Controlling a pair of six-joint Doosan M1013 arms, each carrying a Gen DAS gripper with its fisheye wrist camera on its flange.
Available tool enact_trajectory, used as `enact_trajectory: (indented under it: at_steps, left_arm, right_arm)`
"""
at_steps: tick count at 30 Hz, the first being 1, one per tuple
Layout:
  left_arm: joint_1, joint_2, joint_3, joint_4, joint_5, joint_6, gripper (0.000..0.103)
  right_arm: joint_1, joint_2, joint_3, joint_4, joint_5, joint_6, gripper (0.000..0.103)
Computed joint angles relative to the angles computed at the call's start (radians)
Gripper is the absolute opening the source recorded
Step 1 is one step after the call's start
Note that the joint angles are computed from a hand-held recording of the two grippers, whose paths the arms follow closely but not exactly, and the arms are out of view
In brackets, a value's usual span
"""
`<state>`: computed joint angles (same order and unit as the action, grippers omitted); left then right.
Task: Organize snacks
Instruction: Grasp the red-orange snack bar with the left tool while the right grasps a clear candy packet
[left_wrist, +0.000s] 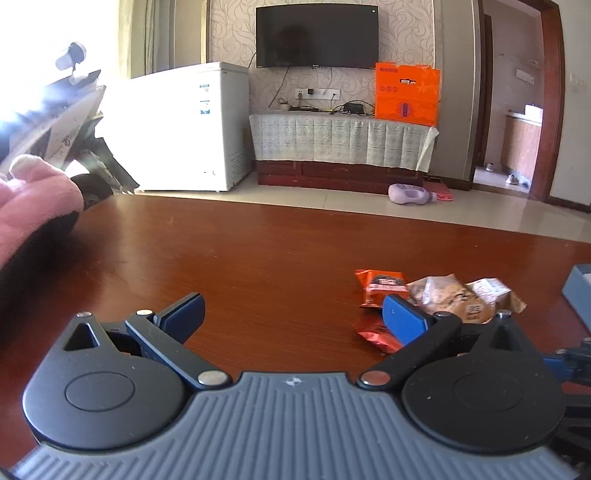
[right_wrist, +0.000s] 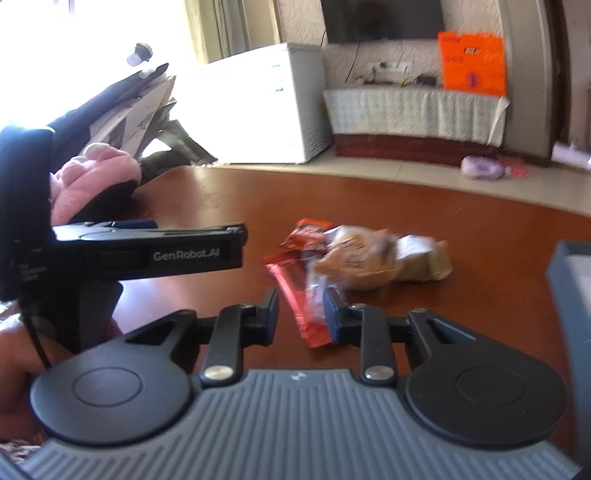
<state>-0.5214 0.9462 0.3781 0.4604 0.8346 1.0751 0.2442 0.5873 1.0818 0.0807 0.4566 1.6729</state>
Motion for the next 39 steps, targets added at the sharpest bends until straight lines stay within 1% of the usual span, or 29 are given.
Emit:
enact_trajectory:
  at_steps: [1,4,6,10,12,13,15,17,18,22,24,25,27,29,31,33,34,35,36,38,39]
  left_arm:
    - [0.0,-0.009,0.022,0.012,-0.009,-0.006,0.103]
    - [0.006,-0.012,0.032,0.008,-0.005,-0.004,0.103]
    - [0.013,-0.012,0.034,-0.009,-0.003,-0.008,0.103]
    - [0.022,0.003,0.005,-0.047,0.013,-0.025,0.103]
    - [0.027,0.015,-0.017,-0.077,0.027,-0.022,0.103]
    - [0.027,0.022,-0.03,-0.083,0.036,-0.018,0.103]
    - [0.027,0.037,-0.059,-0.1,0.056,-0.002,0.103]
    - [0.028,0.047,-0.08,-0.127,0.067,0.015,0.103]
    - [0.029,0.053,-0.09,-0.151,0.07,0.031,0.103]
    - [0.027,0.082,-0.148,-0.222,0.114,0.121,0.103]
    - [0.027,0.084,-0.152,-0.255,0.125,0.169,0.103]
    - [0.024,0.071,-0.123,-0.256,0.114,0.175,0.103]
    - [0.025,0.066,-0.112,-0.264,0.112,0.176,0.103]
    - [0.025,0.057,-0.096,-0.263,0.102,0.15,0.103]
    - [0.025,0.04,-0.061,-0.26,0.078,0.128,0.103]
    - [0.022,0.025,-0.033,-0.255,0.058,0.113,0.103]
    - [0.019,0.006,0.003,-0.249,0.039,0.102,0.103]
    - [0.016,0.0,0.012,-0.244,0.036,0.095,0.103]
    - [0.014,-0.007,0.024,-0.238,0.031,0.088,0.103]
    - [0.008,-0.021,0.047,-0.216,0.027,0.071,0.103]
    - [0.005,-0.028,0.058,-0.204,0.027,0.061,0.103]
  right_arm:
    - [0.002,0.008,-0.01,0.008,0.006,-0.003,0.029]
    - [0.005,0.026,-0.037,-0.012,0.015,0.019,0.029]
    - [0.005,0.039,-0.057,-0.057,0.02,0.066,0.029]
    - [0.003,0.064,-0.094,-0.166,0.063,0.171,0.029]
    - [0.001,0.079,-0.118,-0.187,0.101,0.194,0.031]
    - [-0.001,0.079,-0.111,-0.176,0.082,0.185,0.031]
    - [-0.006,0.081,-0.11,-0.129,0.07,0.143,0.029]
    - [-0.008,0.079,-0.106,-0.077,0.066,0.083,0.021]
    - [-0.009,0.076,-0.103,-0.037,0.067,0.037,0.019]
    - [-0.005,0.069,-0.102,0.097,0.107,-0.136,0.017]
    - [0.001,0.062,-0.1,0.129,0.136,-0.204,0.016]
    - [0.006,0.053,-0.091,0.117,0.145,-0.219,0.016]
    - [0.012,0.038,-0.077,0.084,0.161,-0.221,0.015]
    - [0.014,0.02,-0.058,0.029,0.171,-0.171,0.014]
    - [0.014,0.002,-0.039,-0.03,0.183,-0.097,0.012]
    - [0.016,-0.012,-0.025,-0.102,0.194,-0.023,0.012]
    - [0.017,-0.016,-0.019,-0.131,0.204,-0.003,0.012]
    - [0.02,-0.023,-0.009,-0.166,0.203,0.017,0.013]
    - [0.022,-0.028,0.003,-0.194,0.184,0.03,0.013]
    - [0.019,-0.037,0.019,-0.191,0.145,0.001,0.014]
    - [0.021,-0.032,0.013,-0.198,0.147,0.0,0.014]
